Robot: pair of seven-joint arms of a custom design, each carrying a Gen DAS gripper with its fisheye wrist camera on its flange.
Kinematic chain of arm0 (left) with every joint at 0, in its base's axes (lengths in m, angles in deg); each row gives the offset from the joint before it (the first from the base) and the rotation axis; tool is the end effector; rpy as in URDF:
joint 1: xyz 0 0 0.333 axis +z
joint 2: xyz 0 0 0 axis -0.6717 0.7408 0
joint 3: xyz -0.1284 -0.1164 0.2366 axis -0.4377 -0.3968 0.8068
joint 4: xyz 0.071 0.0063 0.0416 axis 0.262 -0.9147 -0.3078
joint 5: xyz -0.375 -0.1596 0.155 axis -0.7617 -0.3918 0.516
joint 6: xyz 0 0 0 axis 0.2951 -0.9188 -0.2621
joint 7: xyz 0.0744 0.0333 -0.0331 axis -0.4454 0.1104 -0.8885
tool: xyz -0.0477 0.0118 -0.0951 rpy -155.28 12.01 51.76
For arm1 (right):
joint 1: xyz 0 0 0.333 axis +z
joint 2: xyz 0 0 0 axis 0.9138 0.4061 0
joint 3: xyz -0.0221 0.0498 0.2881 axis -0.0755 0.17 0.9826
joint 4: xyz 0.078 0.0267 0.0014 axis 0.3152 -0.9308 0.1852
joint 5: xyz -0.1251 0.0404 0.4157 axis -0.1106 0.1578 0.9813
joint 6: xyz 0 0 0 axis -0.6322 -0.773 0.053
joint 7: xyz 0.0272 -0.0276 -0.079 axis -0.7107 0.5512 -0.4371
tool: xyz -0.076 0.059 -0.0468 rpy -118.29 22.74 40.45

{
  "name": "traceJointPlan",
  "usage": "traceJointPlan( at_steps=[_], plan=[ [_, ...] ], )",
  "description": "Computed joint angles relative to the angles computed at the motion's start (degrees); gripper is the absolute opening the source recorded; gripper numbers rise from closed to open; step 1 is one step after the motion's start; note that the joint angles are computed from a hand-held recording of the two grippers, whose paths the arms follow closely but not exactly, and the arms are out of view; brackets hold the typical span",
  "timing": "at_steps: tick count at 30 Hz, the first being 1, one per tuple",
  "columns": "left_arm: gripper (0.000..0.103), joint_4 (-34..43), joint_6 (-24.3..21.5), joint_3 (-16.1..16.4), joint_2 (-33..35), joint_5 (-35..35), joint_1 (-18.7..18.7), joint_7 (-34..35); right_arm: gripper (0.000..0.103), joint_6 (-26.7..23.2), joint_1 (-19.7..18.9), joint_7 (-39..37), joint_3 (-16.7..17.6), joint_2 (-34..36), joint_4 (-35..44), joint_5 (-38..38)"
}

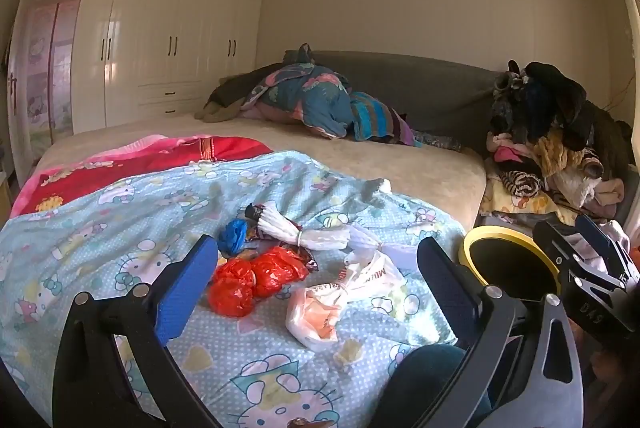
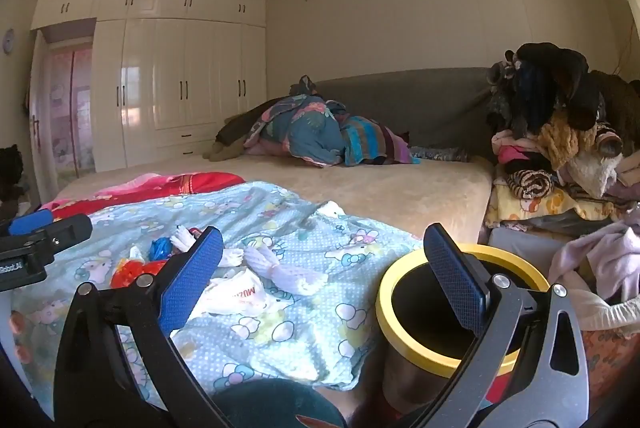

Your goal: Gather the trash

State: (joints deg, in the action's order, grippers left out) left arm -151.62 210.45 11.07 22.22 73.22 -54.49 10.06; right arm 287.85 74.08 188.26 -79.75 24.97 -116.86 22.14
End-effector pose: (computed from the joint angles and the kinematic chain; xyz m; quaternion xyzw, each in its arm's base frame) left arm 0.4828 -0.2878 0.4857 -0.7092 0.4173 -0.3269 0.4647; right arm 0.6033 0.2158 0.4511 -0.6577 0.3933 -0.2911 0.5726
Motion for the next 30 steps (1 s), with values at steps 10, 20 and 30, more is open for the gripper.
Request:
traceJointPlan(
  at_steps=[10, 20, 30],
  plan=[
    [0.097, -0.5, 0.7, 0.2, -1.2, -0.5, 0.4, 0.8, 0.093, -0.1, -0.1, 0.2, 0.0, -0.1, 0.1, -0.4],
    [0.097, -0.7, 0.6, -0.5, -1.9, -1.5, 1.0, 1.5, 0.093, 0.0, 0.2, -0.6, 0.0, -0.2, -0.2, 0.4],
    [0.097, -1.0, 0.8, -0.5, -2.4, -1.8, 1.1, 1.9, 0.093, 0.0, -0.1, 0.0, -0.1, -0.3, -0.4, -0.4]
  ],
)
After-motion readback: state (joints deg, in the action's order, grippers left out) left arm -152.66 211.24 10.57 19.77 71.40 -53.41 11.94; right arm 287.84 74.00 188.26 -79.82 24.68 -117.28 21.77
